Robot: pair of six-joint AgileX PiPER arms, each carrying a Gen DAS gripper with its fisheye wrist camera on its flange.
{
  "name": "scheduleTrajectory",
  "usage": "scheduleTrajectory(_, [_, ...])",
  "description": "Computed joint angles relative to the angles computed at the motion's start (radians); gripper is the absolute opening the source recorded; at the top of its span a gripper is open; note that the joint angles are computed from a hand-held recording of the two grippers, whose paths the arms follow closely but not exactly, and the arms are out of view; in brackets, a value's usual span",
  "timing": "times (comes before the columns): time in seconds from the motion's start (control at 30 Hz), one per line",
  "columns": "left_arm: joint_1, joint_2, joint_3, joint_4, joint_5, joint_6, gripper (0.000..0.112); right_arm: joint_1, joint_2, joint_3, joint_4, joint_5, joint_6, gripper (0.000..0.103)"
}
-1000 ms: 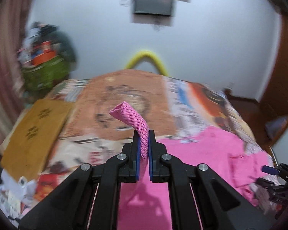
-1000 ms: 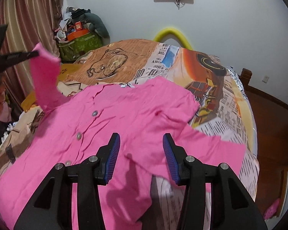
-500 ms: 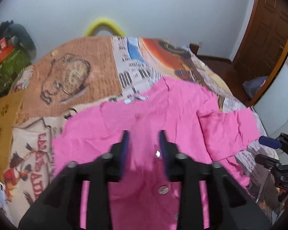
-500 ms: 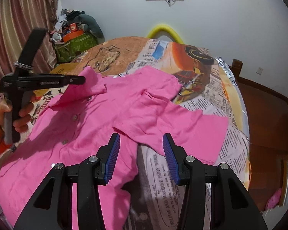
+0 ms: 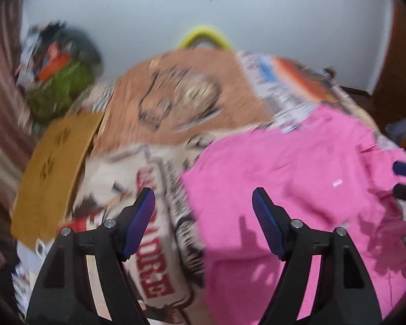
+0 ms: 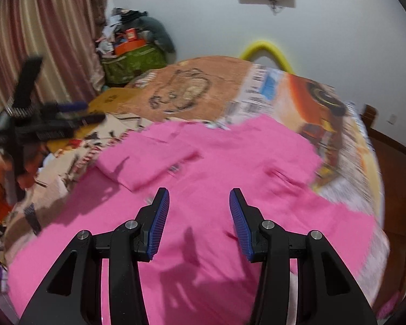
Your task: Fold small clothes
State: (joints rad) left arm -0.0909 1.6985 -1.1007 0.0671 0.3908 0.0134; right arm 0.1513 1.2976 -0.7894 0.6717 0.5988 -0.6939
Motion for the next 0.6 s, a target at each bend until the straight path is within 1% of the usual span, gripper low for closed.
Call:
scheduleTrajectory(0.07, [0.044, 0.061, 0.004, -0.034, -0.007, 0.030, 0.074, 0.067, 0.081, -0.059, -0.004, -0.018, 0.042, 0.043])
scheduleTrajectory(0.13, [0.060, 0.108, 0.019, -0.054, -0.021, 0.048, 0.074, 0.121, 0.147, -0.106, -0.023, -0.034, 0.090, 0.043])
scheduleTrajectory(0.2, [0.076, 0.153, 0.022, -0.126, -0.025, 0.123, 0.074, 0.183, 0.218, -0.156, -0.062, -0.054, 0.152, 0.043])
scheduleTrajectory(0.23, [0.083, 0.162, 0.032, -0.169, -0.040, 0.161, 0.074, 0.208, 0.249, -0.176, -0.073, -0.062, 0.168, 0.043])
scheduleTrajectory(0.3, [0.078, 0.157, 0.059, -0.188, -0.076, 0.173, 0.074, 0.257, 0.319, -0.223, -0.110, -0.074, 0.215, 0.043])
scheduleTrajectory(0.4, [0.071, 0.151, 0.072, -0.171, -0.099, 0.172, 0.074, 0.309, 0.411, -0.292, -0.204, -0.081, 0.319, 0.043])
scheduleTrajectory(0.43, [0.074, 0.152, 0.078, -0.195, -0.108, 0.194, 0.074, 0.316, 0.432, -0.306, -0.217, -0.082, 0.335, 0.042])
scheduleTrajectory(0.47, [0.079, 0.154, 0.082, -0.226, -0.116, 0.222, 0.075, 0.329, 0.450, -0.310, -0.245, -0.103, 0.364, 0.040])
scheduleTrajectory(0.5, [0.082, 0.148, 0.093, -0.254, -0.123, 0.246, 0.075, 0.342, 0.454, -0.314, -0.299, -0.114, 0.416, 0.032])
scheduleTrajectory(0.53, [0.087, 0.149, 0.095, -0.278, -0.126, 0.270, 0.075, 0.356, 0.459, -0.318, -0.367, -0.124, 0.480, 0.020])
scheduleTrajectory(0.57, [0.090, 0.149, 0.093, -0.296, -0.124, 0.287, 0.075, 0.365, 0.461, -0.317, -0.428, -0.134, 0.536, 0.014])
scheduleTrajectory(0.6, [0.090, 0.147, 0.096, -0.303, -0.125, 0.293, 0.075, 0.365, 0.454, -0.310, -0.449, -0.141, 0.553, 0.009])
